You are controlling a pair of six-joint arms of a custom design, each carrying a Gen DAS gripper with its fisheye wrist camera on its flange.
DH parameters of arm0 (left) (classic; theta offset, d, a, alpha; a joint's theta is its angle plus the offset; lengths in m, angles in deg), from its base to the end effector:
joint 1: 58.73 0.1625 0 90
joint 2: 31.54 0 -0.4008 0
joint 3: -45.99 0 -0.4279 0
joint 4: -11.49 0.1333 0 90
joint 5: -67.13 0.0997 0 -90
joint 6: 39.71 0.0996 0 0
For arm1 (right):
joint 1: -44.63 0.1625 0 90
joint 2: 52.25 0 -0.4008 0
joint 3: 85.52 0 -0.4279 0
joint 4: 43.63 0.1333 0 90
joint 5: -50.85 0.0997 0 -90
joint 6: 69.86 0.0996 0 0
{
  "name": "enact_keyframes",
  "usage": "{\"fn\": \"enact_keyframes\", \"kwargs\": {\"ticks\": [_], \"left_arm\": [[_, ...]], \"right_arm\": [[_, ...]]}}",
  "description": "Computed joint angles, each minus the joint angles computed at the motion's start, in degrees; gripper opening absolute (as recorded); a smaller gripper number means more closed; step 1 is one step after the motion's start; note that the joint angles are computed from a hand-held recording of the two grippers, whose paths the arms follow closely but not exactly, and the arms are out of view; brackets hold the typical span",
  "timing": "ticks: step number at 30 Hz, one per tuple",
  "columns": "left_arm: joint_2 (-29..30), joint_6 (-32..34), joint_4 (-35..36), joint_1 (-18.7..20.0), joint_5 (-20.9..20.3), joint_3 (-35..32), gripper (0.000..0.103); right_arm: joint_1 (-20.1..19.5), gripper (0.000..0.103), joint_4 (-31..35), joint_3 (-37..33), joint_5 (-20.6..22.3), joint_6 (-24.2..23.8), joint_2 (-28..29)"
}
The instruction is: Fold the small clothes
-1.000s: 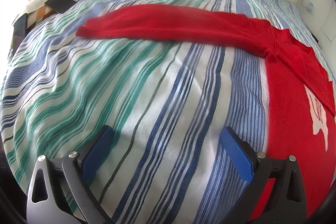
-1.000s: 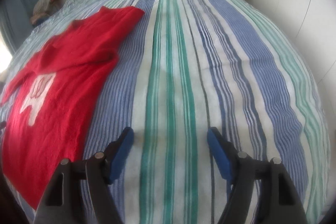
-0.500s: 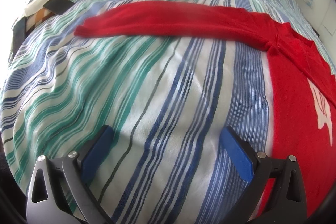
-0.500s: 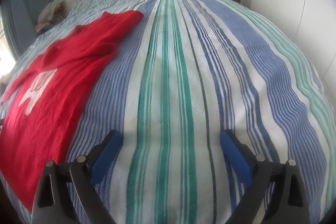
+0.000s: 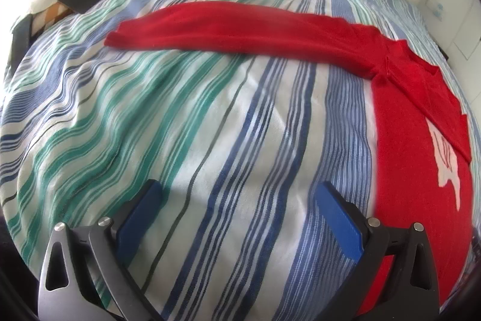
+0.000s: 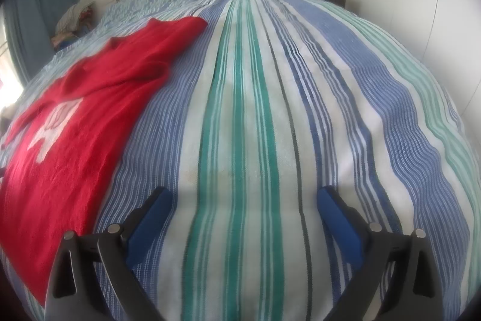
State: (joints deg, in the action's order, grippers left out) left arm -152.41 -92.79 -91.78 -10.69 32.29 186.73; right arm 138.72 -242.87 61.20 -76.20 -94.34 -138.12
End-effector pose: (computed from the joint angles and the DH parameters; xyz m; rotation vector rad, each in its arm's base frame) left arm -0.0335 -0.3589 0.2931 -0.1534 2.2883 -0.7938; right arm 0.0990 -0.3568 0.2103 0.2255 -2.2499 0.8562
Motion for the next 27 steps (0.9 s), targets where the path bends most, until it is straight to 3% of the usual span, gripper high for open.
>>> {"fn": "enact_keyframes", "kwargs": {"ticks": [9, 13, 21, 26, 27], "left_arm": [[-4.6, 5.3, -8.2, 3.8, -6.6, -3.1, 0.102], [-4.9, 8.2, -14.1, 9.7, -7.9, -7.7, 0.102], [6.0, 12.8, -22.1, 25.4, -12.5, -18.4, 0.102], [13.6, 16.3, -23.2, 26.9, -9.9, -21.7, 0.1], [14.7, 17.2, -23.6, 26.6, -8.8, -21.8, 0.093]], "right_arm": [[-0.3, 0.098, -1.2, 0.2, 0.7, -0.5, 0.2], [-0.4, 0.098, -1.6, 0.3, 0.8, -0.7, 0.3], [-0.6, 0.098, -2.9, 0.4, 1.1, -1.2, 0.8], [-0.5, 0.098, -3.1, 0.5, 0.9, -1.3, 1.0], [-0.5, 0.098, -3.1, 0.4, 0.8, -1.3, 1.0]]}}
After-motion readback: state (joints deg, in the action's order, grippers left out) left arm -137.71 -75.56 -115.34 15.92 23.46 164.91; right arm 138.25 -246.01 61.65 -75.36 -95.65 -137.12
